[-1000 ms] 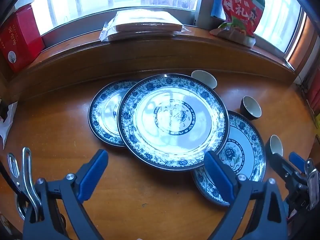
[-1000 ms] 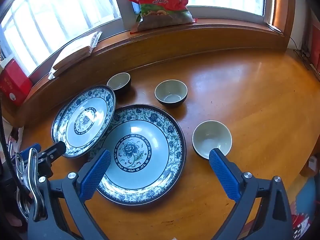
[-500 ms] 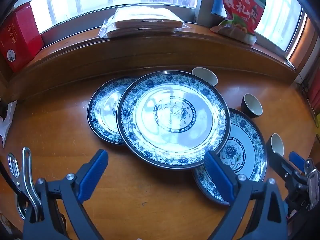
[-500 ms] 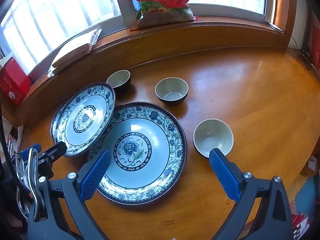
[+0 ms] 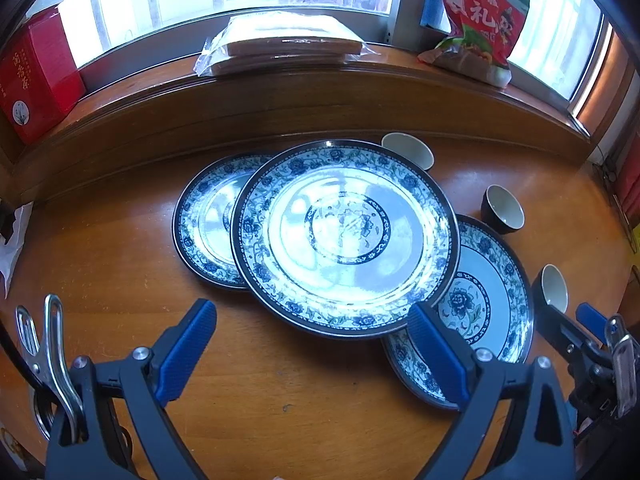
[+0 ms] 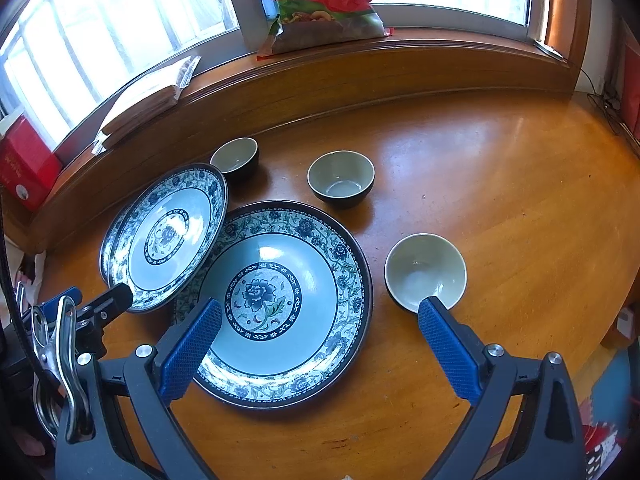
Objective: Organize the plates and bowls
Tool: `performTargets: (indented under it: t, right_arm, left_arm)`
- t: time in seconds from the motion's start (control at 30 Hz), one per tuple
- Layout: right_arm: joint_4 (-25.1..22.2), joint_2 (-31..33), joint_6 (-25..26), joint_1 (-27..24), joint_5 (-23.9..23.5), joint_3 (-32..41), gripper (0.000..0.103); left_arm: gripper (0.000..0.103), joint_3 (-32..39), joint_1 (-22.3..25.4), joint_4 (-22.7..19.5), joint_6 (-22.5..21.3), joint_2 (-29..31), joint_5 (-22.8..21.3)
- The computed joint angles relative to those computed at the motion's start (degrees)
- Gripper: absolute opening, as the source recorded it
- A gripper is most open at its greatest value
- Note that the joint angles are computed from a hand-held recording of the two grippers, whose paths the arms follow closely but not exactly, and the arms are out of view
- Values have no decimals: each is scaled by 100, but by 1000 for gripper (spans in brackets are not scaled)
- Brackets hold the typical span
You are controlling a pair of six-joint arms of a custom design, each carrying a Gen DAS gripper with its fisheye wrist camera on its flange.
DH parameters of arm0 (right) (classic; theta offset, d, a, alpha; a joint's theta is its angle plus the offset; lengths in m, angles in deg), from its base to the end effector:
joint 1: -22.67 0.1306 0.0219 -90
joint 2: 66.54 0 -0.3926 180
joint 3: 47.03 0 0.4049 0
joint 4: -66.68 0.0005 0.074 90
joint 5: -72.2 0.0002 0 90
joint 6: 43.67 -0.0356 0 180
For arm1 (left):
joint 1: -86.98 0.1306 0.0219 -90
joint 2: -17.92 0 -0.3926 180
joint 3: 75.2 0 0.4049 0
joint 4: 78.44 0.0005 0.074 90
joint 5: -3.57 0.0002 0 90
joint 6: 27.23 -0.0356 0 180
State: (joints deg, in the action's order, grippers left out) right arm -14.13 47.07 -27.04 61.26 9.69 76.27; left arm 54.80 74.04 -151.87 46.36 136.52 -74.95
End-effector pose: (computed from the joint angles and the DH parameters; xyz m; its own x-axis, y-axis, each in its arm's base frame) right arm 0.4891 0.3686 0.4585 -0.6300 0.5847 -0.5111 0.5837 0.7906 0.1851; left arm 0.6392 -0.1547 0.4591 -0.7380 0.4536 -0.4996 0.5410 0.8403 -0.0361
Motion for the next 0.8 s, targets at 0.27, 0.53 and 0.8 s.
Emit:
performTargets:
  t: [0.27, 0.53, 0.8]
  right_arm:
    - [-11, 9, -2, -7, -13, 18, 101]
    - [-10, 16, -30, -3, -26, 15, 101]
    - [-5, 11, -28, -6, -33, 7, 101]
  left_arm:
    - [99, 31, 1, -24, -13, 17, 4]
    - [99, 41, 2, -29, -9, 22, 6]
    - [99, 49, 0, -34, 1, 26, 1]
